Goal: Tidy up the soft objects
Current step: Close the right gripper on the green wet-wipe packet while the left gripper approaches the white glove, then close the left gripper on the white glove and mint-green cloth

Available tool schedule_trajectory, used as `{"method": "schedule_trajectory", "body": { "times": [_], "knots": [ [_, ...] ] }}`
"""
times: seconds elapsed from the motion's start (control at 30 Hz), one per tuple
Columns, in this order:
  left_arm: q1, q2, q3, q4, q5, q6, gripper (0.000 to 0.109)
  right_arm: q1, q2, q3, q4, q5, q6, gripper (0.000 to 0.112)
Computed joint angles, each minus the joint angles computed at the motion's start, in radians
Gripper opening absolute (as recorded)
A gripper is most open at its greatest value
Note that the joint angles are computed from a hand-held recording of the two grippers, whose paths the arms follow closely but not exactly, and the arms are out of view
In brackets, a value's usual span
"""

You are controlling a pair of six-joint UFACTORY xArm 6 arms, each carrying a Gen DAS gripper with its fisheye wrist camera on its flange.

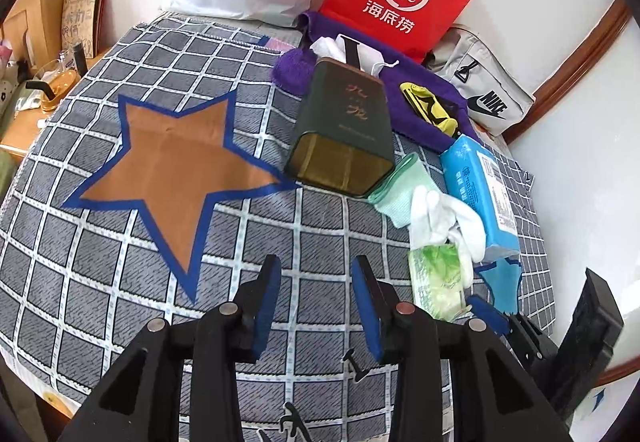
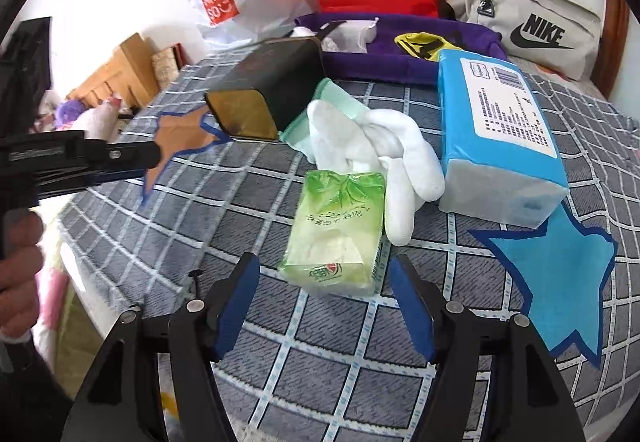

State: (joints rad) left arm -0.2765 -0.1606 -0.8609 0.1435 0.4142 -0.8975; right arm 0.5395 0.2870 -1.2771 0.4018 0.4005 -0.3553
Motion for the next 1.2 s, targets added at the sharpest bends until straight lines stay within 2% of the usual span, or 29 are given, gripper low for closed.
{"method": "schedule_trajectory", "body": {
  "times": [0.17,0.3,0.33,0.37,0.4,0.67,0.8,0.9,1.0,1.13,1.2],
  "knots": [
    [-0.006,-0.03,0.033,0.022,0.001,-0.029,0.035,0.014,0.046,-0.01,-0.08,-0.06,0.097,0.067],
    [-0.014,-0.04,0.04,0.056,0.01,-0.053,0.035,0.026,0.068,-0.009,-0.008,-0.126,0.071,0.066],
    [-0.015,-0.039,0.039,0.062,0.013,-0.059,0.035,0.027,0.073,-0.013,-0.028,-0.125,0.08,0.064],
    [-0.017,-0.038,0.039,0.057,0.013,-0.055,0.035,0.027,0.072,-0.007,-0.062,-0.138,0.102,0.055],
    [-0.019,-0.035,0.037,0.057,0.015,-0.056,0.035,0.027,0.069,0.003,-0.099,-0.153,0.123,0.052],
    [-0.054,0.032,-0.018,0.035,0.018,-0.048,0.035,0.033,-0.039,0.125,0.152,-0.142,-0.209,0.051],
    [-0.077,0.093,-0.067,0.027,0.018,-0.03,0.035,0.019,-0.113,0.214,0.299,-0.174,-0.396,0.051],
    [-0.095,0.155,-0.126,0.002,0.029,-0.008,0.035,-0.003,-0.147,0.253,0.368,-0.203,-0.466,0.051],
    [-0.112,0.214,-0.191,-0.015,0.037,0.018,0.035,-0.038,-0.158,0.271,0.389,-0.23,-0.477,0.051],
    [-0.124,0.288,-0.286,-0.013,0.046,0.056,0.036,-0.09,-0.141,0.276,0.283,-0.28,-0.377,0.051],
    [-0.127,0.326,-0.338,-0.007,0.061,0.063,0.036,-0.112,-0.127,0.257,0.315,-0.259,-0.394,0.051]
  ]
}}
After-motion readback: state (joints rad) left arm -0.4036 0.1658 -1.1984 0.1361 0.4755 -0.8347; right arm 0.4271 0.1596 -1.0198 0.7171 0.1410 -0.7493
